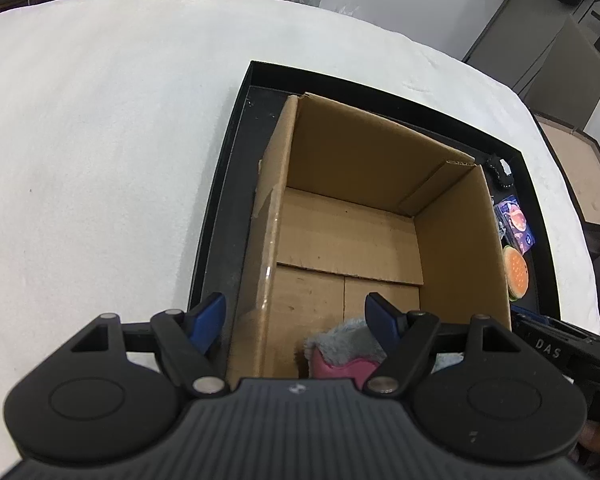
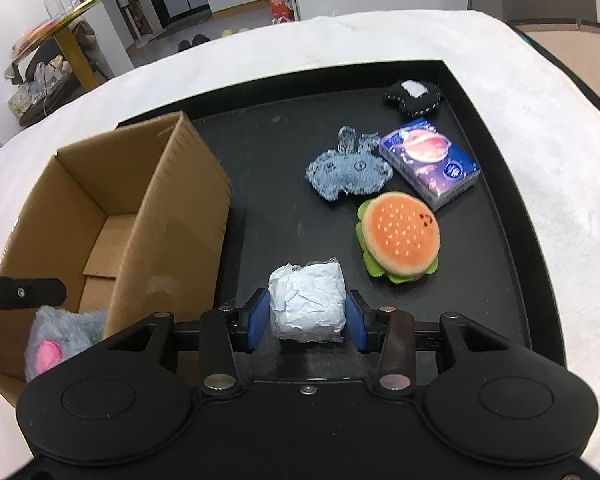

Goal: Organize soft objects
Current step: 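Move the right tool to the white crinkled plush and close on it, then carry the white plush into the box and open the right tool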

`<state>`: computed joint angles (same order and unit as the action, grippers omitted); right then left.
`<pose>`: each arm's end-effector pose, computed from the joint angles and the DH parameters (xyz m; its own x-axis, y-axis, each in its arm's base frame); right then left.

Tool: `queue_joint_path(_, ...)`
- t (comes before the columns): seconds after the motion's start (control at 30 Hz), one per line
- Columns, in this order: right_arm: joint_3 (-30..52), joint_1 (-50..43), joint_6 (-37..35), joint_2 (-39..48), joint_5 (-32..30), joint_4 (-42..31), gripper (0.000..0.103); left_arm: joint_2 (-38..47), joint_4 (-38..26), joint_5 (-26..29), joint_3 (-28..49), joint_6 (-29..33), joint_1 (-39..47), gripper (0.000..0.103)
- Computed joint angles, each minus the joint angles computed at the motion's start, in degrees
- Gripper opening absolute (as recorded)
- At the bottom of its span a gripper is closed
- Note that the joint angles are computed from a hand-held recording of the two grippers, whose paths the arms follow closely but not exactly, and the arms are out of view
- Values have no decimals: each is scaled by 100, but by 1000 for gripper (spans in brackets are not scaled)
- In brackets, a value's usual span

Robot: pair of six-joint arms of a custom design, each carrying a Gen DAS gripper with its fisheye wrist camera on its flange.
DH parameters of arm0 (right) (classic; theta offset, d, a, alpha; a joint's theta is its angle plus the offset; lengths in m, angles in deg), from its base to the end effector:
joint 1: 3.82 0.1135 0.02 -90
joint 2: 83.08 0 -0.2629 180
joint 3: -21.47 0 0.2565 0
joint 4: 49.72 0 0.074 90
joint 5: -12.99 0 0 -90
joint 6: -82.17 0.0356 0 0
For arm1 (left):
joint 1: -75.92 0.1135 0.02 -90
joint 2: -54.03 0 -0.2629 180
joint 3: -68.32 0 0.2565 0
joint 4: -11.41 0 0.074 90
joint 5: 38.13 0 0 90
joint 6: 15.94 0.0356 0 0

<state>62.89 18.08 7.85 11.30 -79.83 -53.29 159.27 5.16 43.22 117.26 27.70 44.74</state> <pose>0.2360 0.0967 0.0795 -0.8527 -0.0518 -0.5199 -0.1737 0.9666 0.1886 0.2438 -0.1413 0.0569 -0.8514 -0.3210 -0.4147 -0.2371 0.9410 -0.2415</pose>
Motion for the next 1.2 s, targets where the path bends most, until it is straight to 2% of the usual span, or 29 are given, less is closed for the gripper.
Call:
queue_joint_path(0.3,34,134,97,-632,253,-367,41,-382,196,12,-367,-14,68,75)
queue_joint_path(0.47,102,183,235,-1030,270,-590,41,-642,513,-139,-736,-93,62,74)
queue_joint_path(0.63,220,323,464,-1357,310,-804,41,-815,897,-30,-1087,-165,180,69)
queue_joint_path(0.7,230,384,484,-1442,360,-818,41,-884,967,-25,-1176,-167,198,66)
queue_joint_path(0.87,338,627,575,-1601,550,-918,41,-996,1302,251,-1429,-141,315,38)
queue_joint_path(0.93,396,747,584,-1613,612,-935,41,-989,1433,345,-1499,-136,349,30)
queue_joint_path(1.07,524,1050,682,-1601,748,-962,41,-978,1604,383,-1591,-101,366,22)
queue_joint_path(1.2,624,1327,782,-1568,880,-1000,41,-1038,1801,477,-1767,-162,453,19)
